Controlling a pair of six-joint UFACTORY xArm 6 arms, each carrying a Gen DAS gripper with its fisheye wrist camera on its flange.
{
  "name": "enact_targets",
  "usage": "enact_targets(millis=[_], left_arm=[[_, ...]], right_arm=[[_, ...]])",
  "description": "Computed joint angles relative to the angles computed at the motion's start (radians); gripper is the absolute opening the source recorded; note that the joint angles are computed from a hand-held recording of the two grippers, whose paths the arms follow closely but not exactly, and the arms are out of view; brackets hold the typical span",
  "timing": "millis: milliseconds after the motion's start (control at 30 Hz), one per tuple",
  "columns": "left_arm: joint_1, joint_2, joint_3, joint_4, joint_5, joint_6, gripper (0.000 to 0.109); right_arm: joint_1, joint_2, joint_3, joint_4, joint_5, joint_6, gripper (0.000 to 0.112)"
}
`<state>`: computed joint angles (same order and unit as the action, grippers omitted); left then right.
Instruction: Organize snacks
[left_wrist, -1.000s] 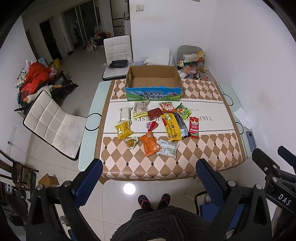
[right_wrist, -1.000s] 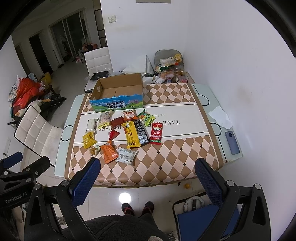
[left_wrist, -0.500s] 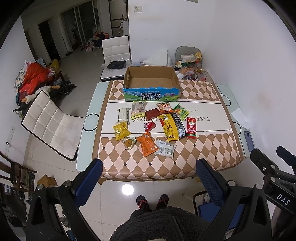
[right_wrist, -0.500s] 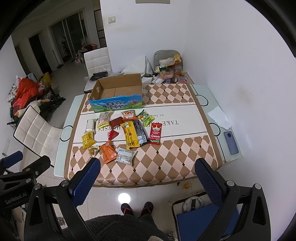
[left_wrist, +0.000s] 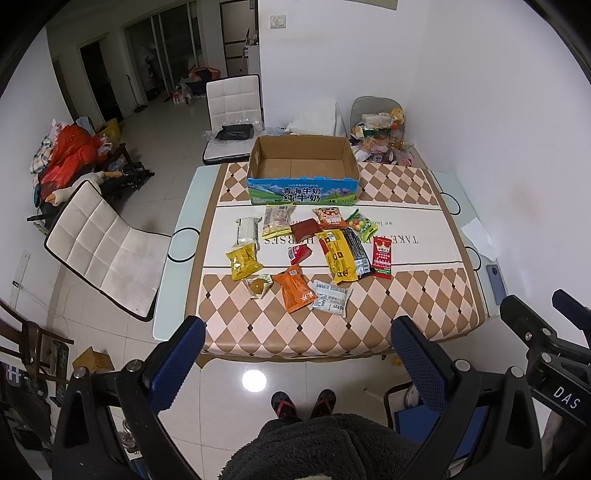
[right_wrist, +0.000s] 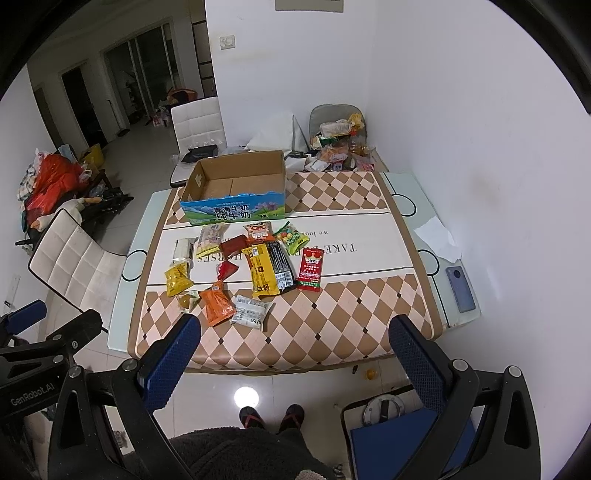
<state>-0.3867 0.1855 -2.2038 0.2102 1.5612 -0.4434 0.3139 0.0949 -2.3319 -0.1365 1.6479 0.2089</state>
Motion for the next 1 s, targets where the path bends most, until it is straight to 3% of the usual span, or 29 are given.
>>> enact_targets(millis=[800, 1000], left_arm=[[-0.002, -0.025, 0.034, 0.005, -0.025, -0.004, 0.103], [0.000, -0.038, 0.053, 0.004, -0.032, -0.004, 0.103]], right_arm=[[0.003, 0.039, -0.089, -0.002, 0.045, -0.007, 0.103], [0.025, 0.091, -0.192, -0.010, 0.098, 0.000, 0.103]])
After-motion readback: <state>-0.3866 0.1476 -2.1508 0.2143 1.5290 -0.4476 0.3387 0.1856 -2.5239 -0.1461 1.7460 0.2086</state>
